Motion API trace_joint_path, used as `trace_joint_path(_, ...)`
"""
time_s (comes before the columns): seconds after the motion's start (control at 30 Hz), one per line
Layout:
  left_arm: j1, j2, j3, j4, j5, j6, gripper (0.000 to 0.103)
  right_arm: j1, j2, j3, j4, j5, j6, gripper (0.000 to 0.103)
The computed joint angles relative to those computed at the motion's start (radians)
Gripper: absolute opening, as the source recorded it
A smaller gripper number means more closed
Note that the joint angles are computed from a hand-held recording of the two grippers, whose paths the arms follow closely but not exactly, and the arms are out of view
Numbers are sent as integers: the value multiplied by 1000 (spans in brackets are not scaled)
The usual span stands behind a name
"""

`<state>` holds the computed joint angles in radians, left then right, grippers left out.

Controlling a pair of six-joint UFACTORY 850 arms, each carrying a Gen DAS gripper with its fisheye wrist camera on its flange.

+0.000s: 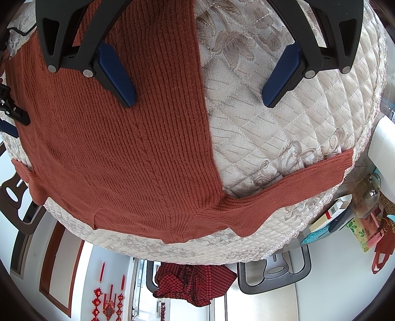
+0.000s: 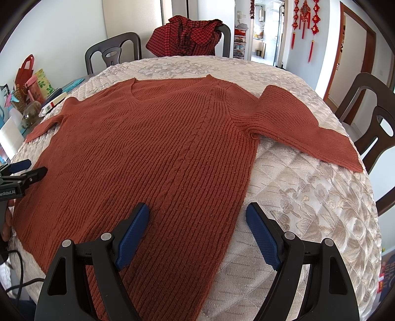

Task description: Fold small clothes

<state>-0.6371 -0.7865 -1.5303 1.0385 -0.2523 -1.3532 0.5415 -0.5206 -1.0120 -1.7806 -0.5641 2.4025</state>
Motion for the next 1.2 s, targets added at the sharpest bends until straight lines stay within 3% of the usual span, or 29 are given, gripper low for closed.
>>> trace_joint_path(0.5, 11, -8, -15, -69, 0, 85, 103, -5, 3, -17, 72, 26, -101, 81)
trace_joint_path(0.73, 15, -3, -13, -98, 14, 105, 103, 16, 12, -25, 94, -11, -128, 81)
trace_joint_path(0.93, 45, 15, 7, 85, 54, -127, 102, 16, 32, -29, -21, 1, -32, 81)
trace_joint_path(1.2, 132, 29, 28, 265, 47, -447, 95, -8, -22, -130, -16, 76, -93, 80)
